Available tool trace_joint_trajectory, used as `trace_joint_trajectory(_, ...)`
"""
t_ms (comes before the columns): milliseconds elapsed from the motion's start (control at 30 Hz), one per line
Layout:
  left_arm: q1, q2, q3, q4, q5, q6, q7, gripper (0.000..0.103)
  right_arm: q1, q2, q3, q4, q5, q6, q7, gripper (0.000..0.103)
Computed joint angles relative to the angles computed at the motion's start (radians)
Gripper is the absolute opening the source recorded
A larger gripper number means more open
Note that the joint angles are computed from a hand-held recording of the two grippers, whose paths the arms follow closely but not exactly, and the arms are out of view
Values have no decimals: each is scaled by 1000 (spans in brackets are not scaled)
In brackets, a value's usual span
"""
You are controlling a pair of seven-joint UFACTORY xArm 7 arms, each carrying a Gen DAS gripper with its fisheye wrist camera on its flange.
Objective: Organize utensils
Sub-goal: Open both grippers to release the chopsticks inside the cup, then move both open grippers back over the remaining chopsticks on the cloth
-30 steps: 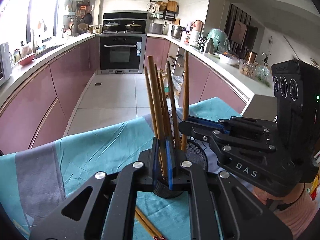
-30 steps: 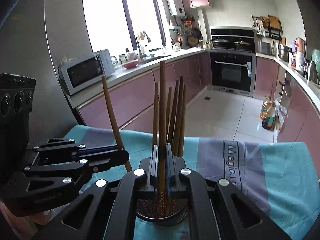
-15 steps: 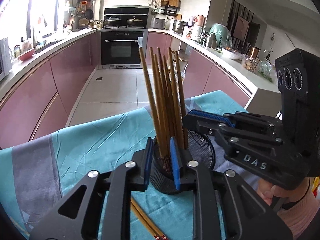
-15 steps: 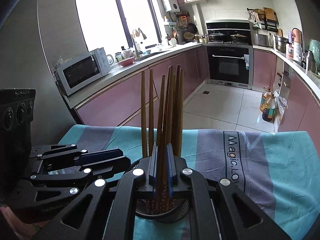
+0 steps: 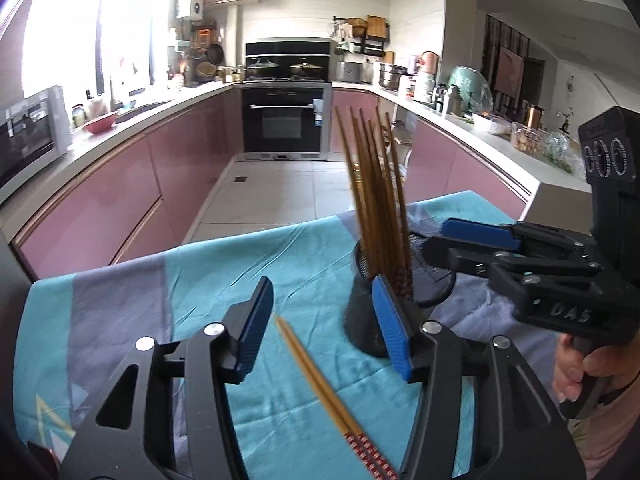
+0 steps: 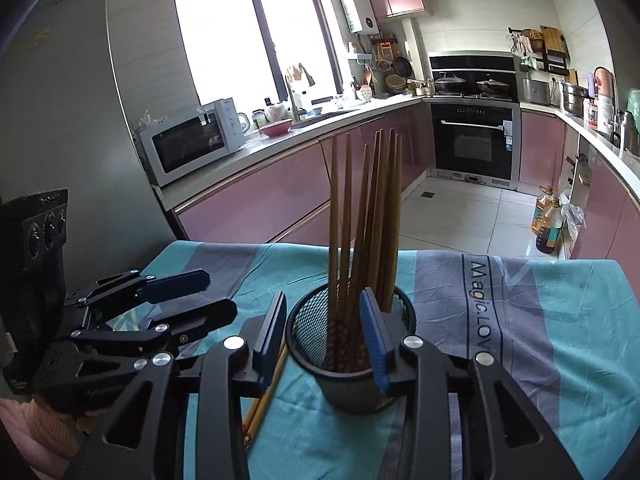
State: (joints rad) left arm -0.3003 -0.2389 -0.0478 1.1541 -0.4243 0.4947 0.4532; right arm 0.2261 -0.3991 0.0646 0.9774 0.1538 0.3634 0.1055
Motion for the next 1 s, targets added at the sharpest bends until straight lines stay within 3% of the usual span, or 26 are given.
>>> trace_joint_trajectory(133,21,-45,0,-61,40,-23,-40,69,23,-35,-3,-41,19,-3,-8,44)
trace_joint_trajectory(233,28,-78,8,-105,59,-27,-59,72,35,-55,5,-65,16,7,-15,48)
trace_joint_trajectory(333,30,-112,19,-153,69,-44,-74,91,51,-66,12,-85,18,22,-17,55)
trace_joint_trajectory(600,68,-158,17,-236,154,-69,-164,94,90,-47,17,-117,49,50,-15,57)
trace_joint_trajectory(1000,89,-190,-10,-292,268,-88,-256,95,87,-10,45,-116,30,84,19,59)
